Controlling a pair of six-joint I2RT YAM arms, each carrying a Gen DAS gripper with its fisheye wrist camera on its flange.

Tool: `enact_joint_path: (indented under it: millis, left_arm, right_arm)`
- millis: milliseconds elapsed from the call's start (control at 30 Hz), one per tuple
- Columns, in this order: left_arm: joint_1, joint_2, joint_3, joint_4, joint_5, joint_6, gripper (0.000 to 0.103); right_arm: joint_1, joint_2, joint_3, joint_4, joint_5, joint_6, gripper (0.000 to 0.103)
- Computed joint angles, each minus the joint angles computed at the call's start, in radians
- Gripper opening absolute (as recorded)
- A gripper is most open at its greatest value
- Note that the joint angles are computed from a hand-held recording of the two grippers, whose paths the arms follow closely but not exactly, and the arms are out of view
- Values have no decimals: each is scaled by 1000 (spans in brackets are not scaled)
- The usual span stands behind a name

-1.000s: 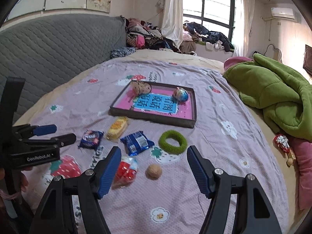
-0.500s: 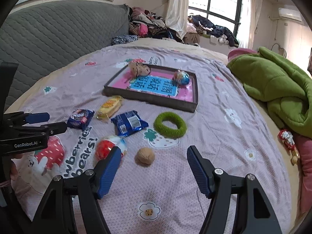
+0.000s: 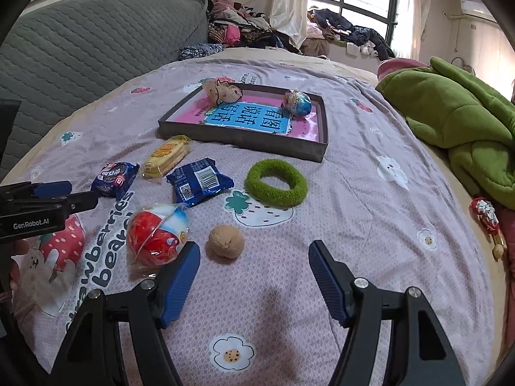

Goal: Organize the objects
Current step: 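Move left tool to blue cookie pack while right tool moves to the walnut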

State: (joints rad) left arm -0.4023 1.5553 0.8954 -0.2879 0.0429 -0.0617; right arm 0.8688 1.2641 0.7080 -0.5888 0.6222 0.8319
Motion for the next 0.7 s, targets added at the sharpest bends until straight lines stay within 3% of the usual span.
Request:
enact_joint_path:
  millis: [700]
  left_arm:
    - [7, 124, 68, 31, 8, -36, 69]
  right_arm:
    - [-83, 84, -38, 143, -80, -99, 69]
